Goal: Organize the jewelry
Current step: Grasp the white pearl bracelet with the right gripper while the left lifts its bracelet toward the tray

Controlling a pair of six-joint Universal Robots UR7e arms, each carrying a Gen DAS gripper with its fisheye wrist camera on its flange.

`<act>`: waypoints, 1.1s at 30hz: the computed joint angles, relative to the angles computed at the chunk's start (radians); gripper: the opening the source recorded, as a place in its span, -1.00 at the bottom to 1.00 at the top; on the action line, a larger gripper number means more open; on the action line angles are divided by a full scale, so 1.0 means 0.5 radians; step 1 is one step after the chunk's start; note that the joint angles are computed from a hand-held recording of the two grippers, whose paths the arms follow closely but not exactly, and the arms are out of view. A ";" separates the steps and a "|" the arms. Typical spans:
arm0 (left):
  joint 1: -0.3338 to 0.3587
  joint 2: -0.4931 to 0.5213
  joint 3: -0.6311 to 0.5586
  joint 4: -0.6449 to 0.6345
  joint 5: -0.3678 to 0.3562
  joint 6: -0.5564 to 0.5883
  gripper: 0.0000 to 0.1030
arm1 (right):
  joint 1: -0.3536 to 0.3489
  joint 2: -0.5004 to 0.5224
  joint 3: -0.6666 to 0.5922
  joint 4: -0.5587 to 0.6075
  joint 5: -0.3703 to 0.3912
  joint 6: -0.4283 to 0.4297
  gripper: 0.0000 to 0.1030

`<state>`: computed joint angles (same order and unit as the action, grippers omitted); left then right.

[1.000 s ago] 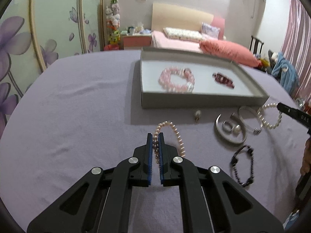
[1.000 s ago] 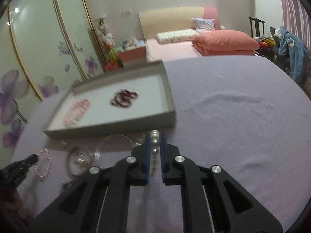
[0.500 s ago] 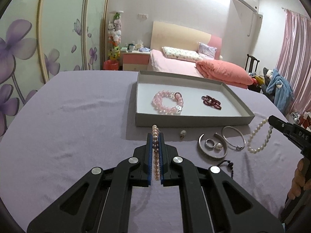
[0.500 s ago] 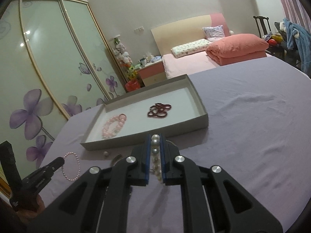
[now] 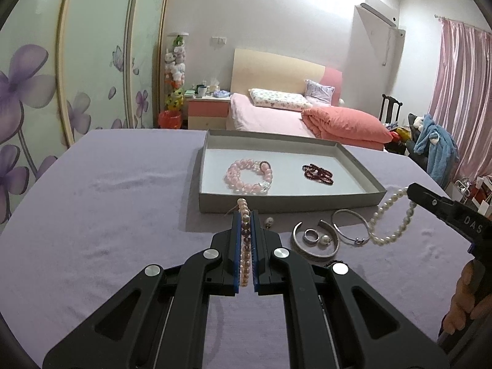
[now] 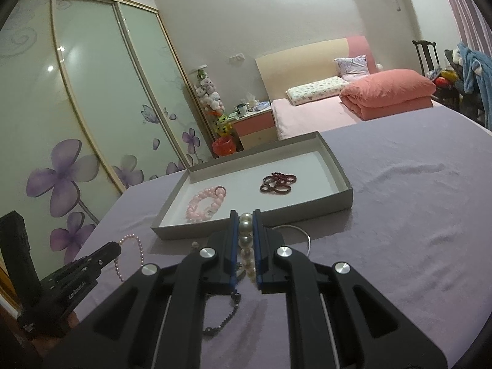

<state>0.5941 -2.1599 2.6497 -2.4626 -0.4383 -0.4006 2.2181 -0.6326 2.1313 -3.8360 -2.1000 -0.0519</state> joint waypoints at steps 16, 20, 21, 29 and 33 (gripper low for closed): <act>-0.379 -0.088 0.122 -0.071 0.395 0.025 -0.88 | 0.208 0.142 -0.111 -0.428 -0.197 -0.373 -0.81; -0.401 -0.009 0.149 -0.301 0.436 0.161 -0.88 | 0.253 0.187 -0.149 -0.554 -0.245 -0.498 -0.81; -0.400 0.020 0.153 -0.380 0.435 0.206 -0.87 | 0.263 0.201 -0.161 -0.590 -0.258 -0.533 -0.81; -0.407 0.126 0.189 -0.671 0.453 0.341 -0.88 | 0.310 0.275 -0.236 -0.781 -0.328 -0.722 -0.81; -0.411 0.186 0.203 -0.822 0.464 0.421 -0.88 | 0.315 0.292 -0.262 -0.808 -0.332 -0.758 -0.81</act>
